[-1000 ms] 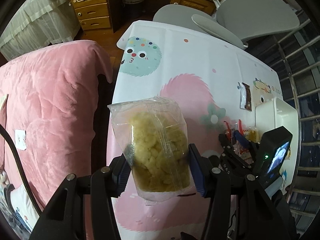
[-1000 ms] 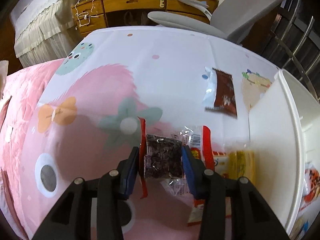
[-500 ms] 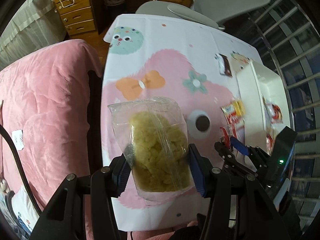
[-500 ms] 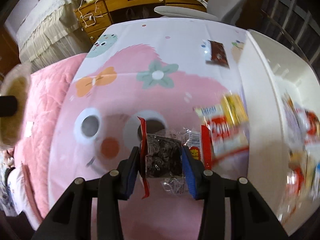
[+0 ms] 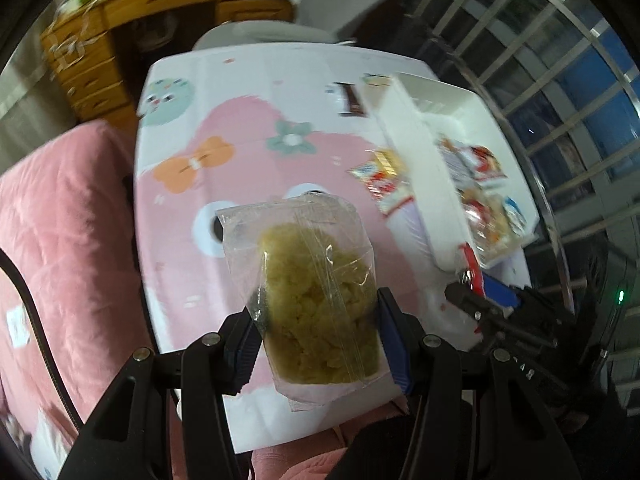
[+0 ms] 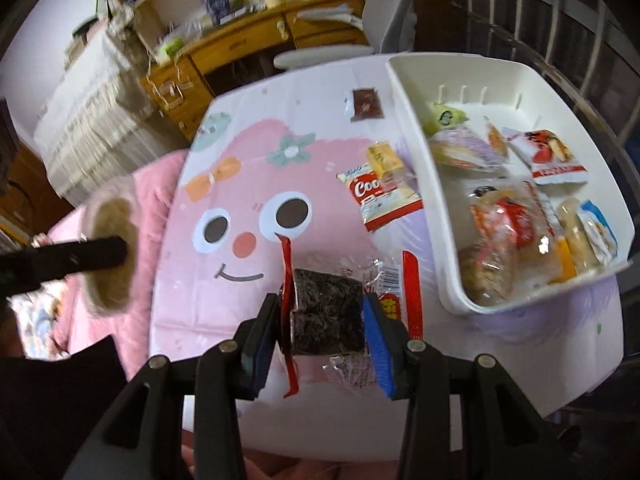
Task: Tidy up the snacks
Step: 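Carry both held bags over the white tray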
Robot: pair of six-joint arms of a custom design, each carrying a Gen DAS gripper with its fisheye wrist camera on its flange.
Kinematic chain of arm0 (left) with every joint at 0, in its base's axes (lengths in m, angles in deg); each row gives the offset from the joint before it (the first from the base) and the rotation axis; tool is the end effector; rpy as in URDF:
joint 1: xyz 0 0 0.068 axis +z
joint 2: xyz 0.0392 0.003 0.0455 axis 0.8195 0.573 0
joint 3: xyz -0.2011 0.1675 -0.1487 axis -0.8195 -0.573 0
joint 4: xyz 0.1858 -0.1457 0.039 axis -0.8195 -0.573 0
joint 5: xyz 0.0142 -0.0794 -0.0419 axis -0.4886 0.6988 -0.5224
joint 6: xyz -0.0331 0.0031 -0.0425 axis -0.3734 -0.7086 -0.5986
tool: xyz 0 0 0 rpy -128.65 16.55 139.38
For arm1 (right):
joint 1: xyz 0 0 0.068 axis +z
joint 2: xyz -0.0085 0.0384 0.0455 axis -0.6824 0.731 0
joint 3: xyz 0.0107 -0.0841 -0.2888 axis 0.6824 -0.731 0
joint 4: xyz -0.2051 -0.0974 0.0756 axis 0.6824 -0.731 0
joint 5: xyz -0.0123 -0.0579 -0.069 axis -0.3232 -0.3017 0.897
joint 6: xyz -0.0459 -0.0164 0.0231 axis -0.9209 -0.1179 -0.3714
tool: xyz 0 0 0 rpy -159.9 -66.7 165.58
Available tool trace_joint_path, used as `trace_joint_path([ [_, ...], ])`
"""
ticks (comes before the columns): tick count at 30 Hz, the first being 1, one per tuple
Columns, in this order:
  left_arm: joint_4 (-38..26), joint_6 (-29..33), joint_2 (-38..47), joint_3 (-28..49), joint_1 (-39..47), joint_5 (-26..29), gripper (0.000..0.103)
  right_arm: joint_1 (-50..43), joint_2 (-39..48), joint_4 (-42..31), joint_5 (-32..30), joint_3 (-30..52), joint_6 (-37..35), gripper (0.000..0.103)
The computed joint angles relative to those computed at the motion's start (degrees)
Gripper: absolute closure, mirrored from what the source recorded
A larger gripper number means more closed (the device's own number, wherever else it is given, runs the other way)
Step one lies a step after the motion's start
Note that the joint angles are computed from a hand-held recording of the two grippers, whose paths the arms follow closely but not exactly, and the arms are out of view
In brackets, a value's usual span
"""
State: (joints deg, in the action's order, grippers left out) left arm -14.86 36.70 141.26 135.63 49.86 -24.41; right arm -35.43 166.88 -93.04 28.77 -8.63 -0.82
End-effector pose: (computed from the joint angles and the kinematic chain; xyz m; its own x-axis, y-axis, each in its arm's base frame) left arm 0.3703 -0.0464 0.2989 -0.8917 0.3521 -0.2845 0.4288 0.8585 -0.2814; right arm 0.2725 0.0388 0.2506 -0.8737 0.2695 -0.4050 0.1848 0.9540 0.2361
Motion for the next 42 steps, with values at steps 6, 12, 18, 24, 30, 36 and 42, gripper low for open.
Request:
trace_joint_path([
  [6,4.42,-1.51,-4.1,-3.55,-5.58,1.65,0.051,-7.0,-9.64,0.55,-3.42,-4.38,0.1,0.061],
  [12,9.41,-8.43,-5.3,-3.59,-12.78,4.53,0.051,-17.05,-15.22,0.53,-10.1,-6.44,-5.44,0.06],
  [18,13.67,-16.05,-4.52,-1.13,-21.53,1.69,0.051,-29.4,-14.69,-3.74,-18.96,-2.31,-18.06,0.06],
  [24,18.02,-24.58,-0.65,3.41,-28.27,-1.28,0.051,-40.11,-9.6,-8.74,-25.69,4.85,-32.57,0.06],
  [30,20.39,-31.59,4.51,9.7,-33.56,-5.95,0.051,-47.76,-2.68,-12.38,-30.78,13.25,-45.42,0.06],
  [36,19.36,-37.29,9.78,16.75,-35.92,-10.09,0.051,-52.02,5.53,-16.73,-35.73,21.78,-53.78,0.06],
  [42,16.78,-40.52,13.46,22.42,-37.72,-14.13,0.035,-54.26,11.37,-20.5,-38.09,27.85,-58.54,0.06],
])
